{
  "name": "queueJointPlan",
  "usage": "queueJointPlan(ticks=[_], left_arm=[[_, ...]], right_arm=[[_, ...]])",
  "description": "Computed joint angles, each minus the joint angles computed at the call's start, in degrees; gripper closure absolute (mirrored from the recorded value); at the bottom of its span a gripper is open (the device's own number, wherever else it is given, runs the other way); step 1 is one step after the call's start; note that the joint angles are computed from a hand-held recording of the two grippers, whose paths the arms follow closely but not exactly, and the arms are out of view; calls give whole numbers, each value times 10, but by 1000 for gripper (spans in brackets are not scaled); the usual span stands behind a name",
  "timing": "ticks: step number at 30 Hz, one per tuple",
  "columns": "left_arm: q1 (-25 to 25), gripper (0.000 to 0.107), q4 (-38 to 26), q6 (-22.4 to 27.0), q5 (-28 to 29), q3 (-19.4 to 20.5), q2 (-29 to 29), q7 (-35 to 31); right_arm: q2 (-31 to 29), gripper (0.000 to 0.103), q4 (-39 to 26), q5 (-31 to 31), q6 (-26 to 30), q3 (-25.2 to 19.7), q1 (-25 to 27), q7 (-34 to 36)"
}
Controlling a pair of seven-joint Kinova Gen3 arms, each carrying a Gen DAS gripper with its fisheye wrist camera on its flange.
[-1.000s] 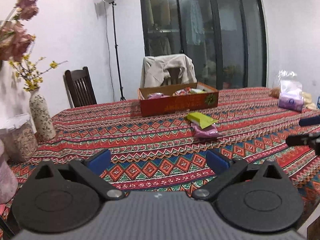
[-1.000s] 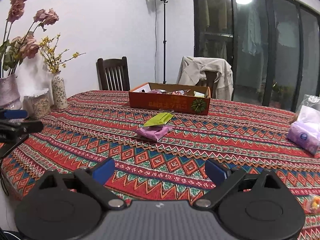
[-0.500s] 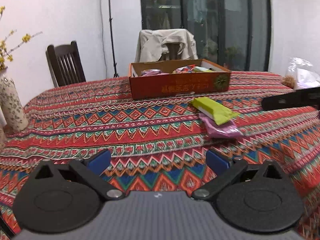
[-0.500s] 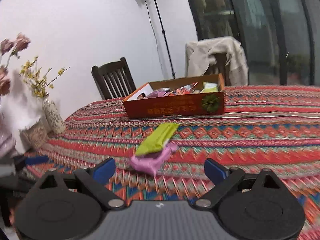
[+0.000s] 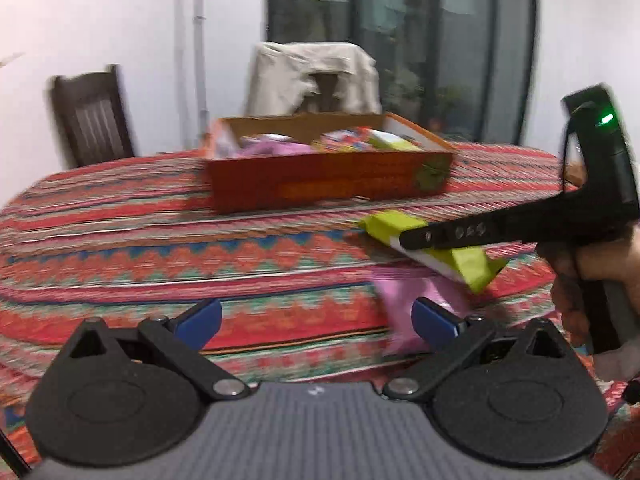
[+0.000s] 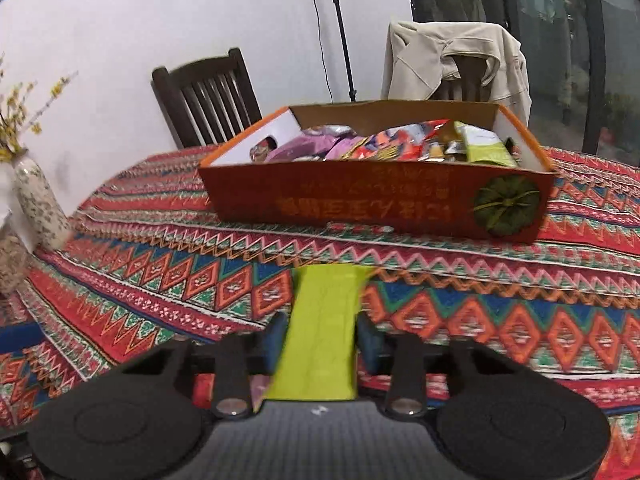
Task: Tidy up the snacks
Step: 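Grasp the last pink packet with left tool while right tool grasps green bar, then carry the pink packet and green bar over the box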
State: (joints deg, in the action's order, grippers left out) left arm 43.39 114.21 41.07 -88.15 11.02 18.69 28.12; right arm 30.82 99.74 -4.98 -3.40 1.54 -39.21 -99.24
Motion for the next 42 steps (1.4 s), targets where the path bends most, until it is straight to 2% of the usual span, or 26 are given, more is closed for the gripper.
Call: queueJointPlan(ticks=[2,4,7,9,10,12,13,14,21,23,27,30,31,34,36,39,42], left_arm=[[-13,5,-28,-37,0,1,23,-19],[-10,5,-63,-53,13,-5,52,-51],[8,6,-106,-49,36,-21,88,-89],[8,12,-124,-64,61,-29,98,-108],[2,18,-132,-70,78,-26,103,-118],[20,25,-138,-73,86,-47,107,-112],[28,37,-141,-66,89,-54,110,-115],[42,42,-144,-59,90,-65,112,-117],[77,46,-126,-71,100,-95,92,-106],[96,46,-108,-48,87,-94,75,-77],[82,46,-54,36,46,-14,23,-3],[106,46,-22,106,60,14,-17,17],[127,46,-16,129,72,10,-29,19],[206,46,2,199,100,-19,-62,36],[228,46,7,245,114,-9,-76,45],[201,46,19,290,121,58,-95,60],[191,46,31,299,119,84,-111,69]], right_arm=[[-22,69,41,2,-32,-1,17,4],[-45,69,86,0,-67,-15,45,5],[-71,69,139,-6,-99,-26,72,15],[-84,69,169,-11,-117,-36,85,22],[-92,69,186,-13,-131,-39,89,26],[-102,69,210,-18,-150,-50,100,29],[-106,69,224,-14,-163,-60,111,27],[-109,69,231,-12,-170,-67,117,26],[-127,69,272,-38,-209,-73,108,57],[-135,69,281,-37,-208,-79,110,59],[-169,69,318,-49,-222,-88,100,66],[-211,69,352,-92,-232,-90,72,102],[-230,69,366,-107,-234,-96,66,113],[-283,69,396,-174,-236,-156,87,165],[-318,69,411,-220,-235,-199,104,203],[-369,69,427,-290,-230,-269,136,250],[-401,69,427,-360,-223,-345,185,299]])
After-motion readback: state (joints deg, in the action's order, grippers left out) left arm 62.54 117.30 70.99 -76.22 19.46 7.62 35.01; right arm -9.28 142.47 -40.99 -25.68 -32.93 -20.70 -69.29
